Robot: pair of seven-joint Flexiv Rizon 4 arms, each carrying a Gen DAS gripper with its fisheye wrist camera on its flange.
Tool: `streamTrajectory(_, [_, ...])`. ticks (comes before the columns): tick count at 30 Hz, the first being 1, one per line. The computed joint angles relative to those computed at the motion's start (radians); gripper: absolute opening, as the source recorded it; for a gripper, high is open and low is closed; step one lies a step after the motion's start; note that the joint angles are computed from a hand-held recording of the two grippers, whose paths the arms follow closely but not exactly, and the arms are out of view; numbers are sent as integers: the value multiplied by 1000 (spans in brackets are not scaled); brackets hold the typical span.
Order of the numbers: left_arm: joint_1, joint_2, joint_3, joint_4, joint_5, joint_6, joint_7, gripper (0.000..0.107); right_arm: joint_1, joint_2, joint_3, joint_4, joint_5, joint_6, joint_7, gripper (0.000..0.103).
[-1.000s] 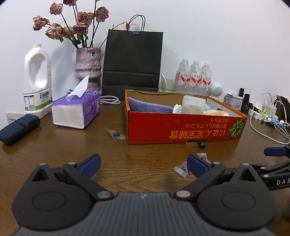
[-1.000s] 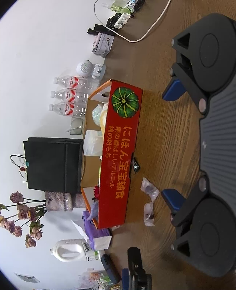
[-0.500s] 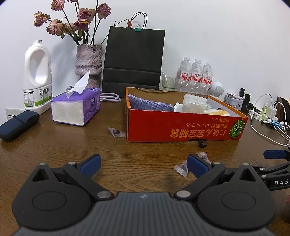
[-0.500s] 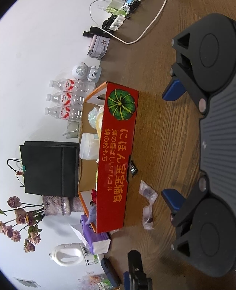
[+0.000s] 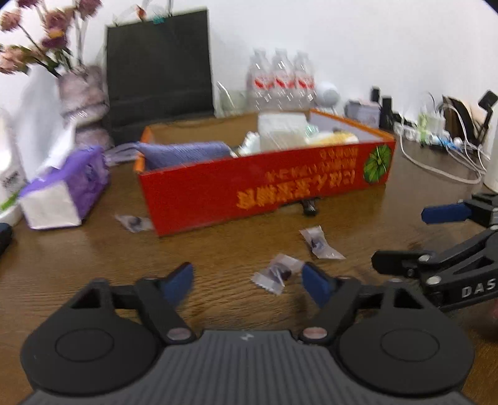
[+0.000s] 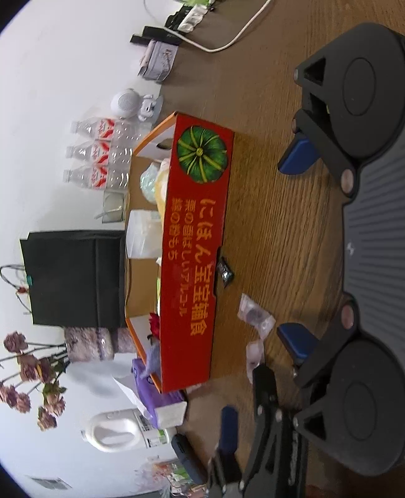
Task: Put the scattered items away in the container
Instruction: 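Grasp a clear packet with the left gripper while the right gripper grasps another clear packet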
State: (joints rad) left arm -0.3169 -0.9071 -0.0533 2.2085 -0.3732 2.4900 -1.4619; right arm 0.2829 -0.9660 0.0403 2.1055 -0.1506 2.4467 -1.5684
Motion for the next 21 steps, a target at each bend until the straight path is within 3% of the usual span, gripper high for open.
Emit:
streamTrajectory(4, [49, -2, -17, -18, 85, -29, -5, 49, -9, 2, 2, 0, -10, -13, 6, 102])
streamTrajectory(6, [71, -5, -23, -19, 122, -23, -19, 22, -15, 4, 6, -2, -26, -26, 10, 102])
streamTrajectory(13, [117, -2, -31, 23, 141, 26, -118, 23, -25, 7, 35, -21, -91, -32, 26, 98])
streamTrajectory(18, [122, 0, -11, 77, 115, 104, -181, 23, 12, 11, 29, -55, -100, -72, 25, 86])
streamTrajectory(21, [146, 1, -14, 94, 131, 124, -219, 23, 50, 9, 18, -82, -67, -121, 30, 71])
